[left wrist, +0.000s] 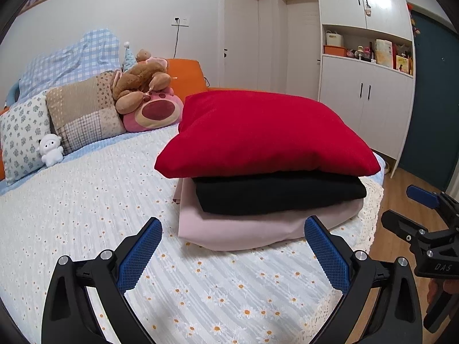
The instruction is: Fold large clothes
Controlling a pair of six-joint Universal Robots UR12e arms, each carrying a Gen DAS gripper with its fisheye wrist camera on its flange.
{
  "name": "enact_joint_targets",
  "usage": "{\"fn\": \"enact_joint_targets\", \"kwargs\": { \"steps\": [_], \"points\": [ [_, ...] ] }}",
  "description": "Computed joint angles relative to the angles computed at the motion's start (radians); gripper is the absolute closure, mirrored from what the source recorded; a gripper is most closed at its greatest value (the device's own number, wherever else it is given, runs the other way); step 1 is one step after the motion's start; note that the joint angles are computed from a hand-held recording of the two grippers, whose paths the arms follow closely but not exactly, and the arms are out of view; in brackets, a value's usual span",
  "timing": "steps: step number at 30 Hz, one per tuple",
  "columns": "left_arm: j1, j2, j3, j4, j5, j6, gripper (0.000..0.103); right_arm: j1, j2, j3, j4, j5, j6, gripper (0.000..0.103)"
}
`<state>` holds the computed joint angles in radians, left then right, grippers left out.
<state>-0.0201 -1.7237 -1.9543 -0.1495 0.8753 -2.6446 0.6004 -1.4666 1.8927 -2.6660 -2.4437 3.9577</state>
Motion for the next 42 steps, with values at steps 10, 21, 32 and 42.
{"fn": "enact_joint_targets", "kwargs": {
  "steps": [10,21,32,42],
  "points": [
    [-0.005,-0.003,0.008,-0.004,-0.01,-0.016,0.002,-0.008,0.001,-0.003,0.001,0.004,-0.003,0.005],
    [-0.009,-0.012,0.005,0.056,-0.017,-0.053,0.002,-0.018,0.005,0.001,-0.024,0.013,-0.025,0.005],
    [-0.019,-0.017,-0.025,0.19,-0.015,-0.03,0.002,-0.022,0.01,0.003,-0.021,0.017,-0.018,0.005],
    [-0.02,-0.013,-0.023,0.146,-0.025,-0.028,0.002,-0.019,0.006,0.008,-0.001,0.018,0.0,0.005]
  ]
}}
